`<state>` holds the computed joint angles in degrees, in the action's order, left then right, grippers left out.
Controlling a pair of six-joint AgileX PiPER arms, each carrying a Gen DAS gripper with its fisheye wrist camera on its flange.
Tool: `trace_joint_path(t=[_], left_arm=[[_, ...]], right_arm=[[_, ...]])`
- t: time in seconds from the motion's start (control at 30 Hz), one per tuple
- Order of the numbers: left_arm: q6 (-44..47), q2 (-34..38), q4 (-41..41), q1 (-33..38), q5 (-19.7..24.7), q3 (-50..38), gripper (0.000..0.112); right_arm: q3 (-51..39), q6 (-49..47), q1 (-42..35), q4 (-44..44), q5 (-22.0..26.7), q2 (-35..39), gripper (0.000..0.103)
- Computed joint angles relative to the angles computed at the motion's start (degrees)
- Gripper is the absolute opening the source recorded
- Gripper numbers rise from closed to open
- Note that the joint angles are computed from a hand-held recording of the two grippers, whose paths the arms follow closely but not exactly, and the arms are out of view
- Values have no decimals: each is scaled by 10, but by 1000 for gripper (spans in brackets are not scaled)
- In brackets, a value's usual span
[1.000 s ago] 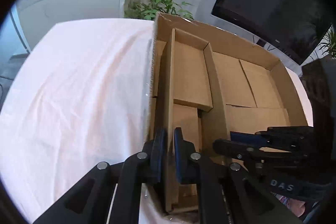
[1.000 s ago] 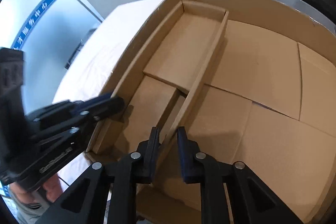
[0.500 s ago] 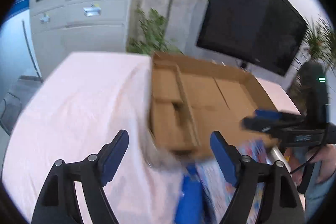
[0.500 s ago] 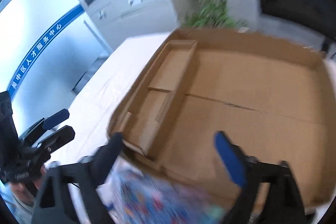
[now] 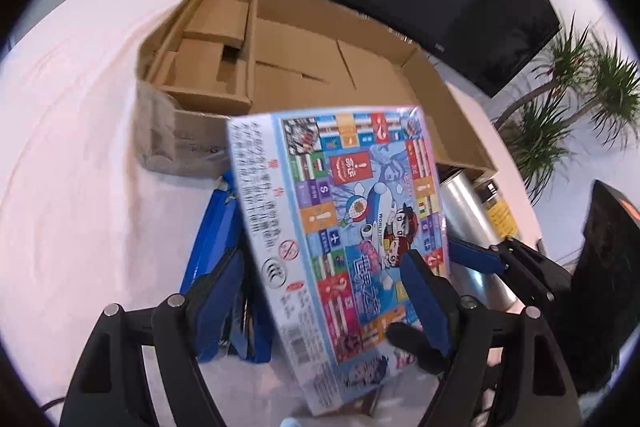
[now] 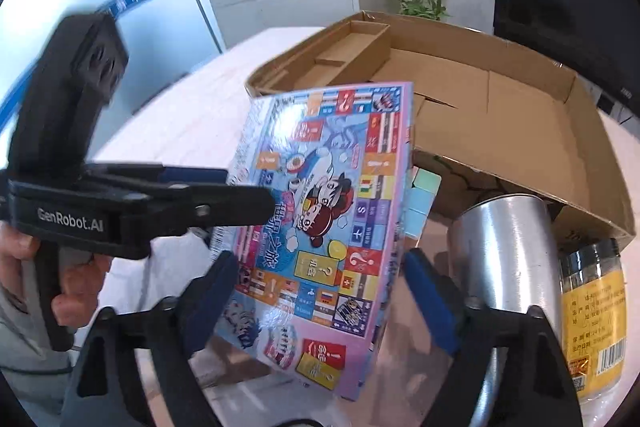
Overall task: Organize rigid objects
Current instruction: 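Grasp the colourful board-game box with both grippers and lift it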
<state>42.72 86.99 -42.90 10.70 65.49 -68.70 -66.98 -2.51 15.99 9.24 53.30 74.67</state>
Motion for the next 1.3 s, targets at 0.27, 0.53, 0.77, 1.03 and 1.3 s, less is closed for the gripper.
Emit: trace_joint_path(t=[0.27, 0.53, 0.77, 1.03, 1.3], left_arm=[[-35, -87, 48, -52, -117, 77, 68], [-70, -197, 68, -96, -179, 38, 69], [-119, -80, 86, -129, -151, -178, 69], [-168, 95, 106, -132, -68, -419, 69], [-195, 182, 129, -140, -31, -462, 69]], right_arm=[[52, 149, 68, -101, -76, -4, 78], [13, 123, 25, -53, -111, -44, 76], [-167, 65, -48, -33, -83, 31, 76], [-379, 5, -122, 37, 1, 185, 76], [-507, -9, -159, 81, 90, 330, 76]])
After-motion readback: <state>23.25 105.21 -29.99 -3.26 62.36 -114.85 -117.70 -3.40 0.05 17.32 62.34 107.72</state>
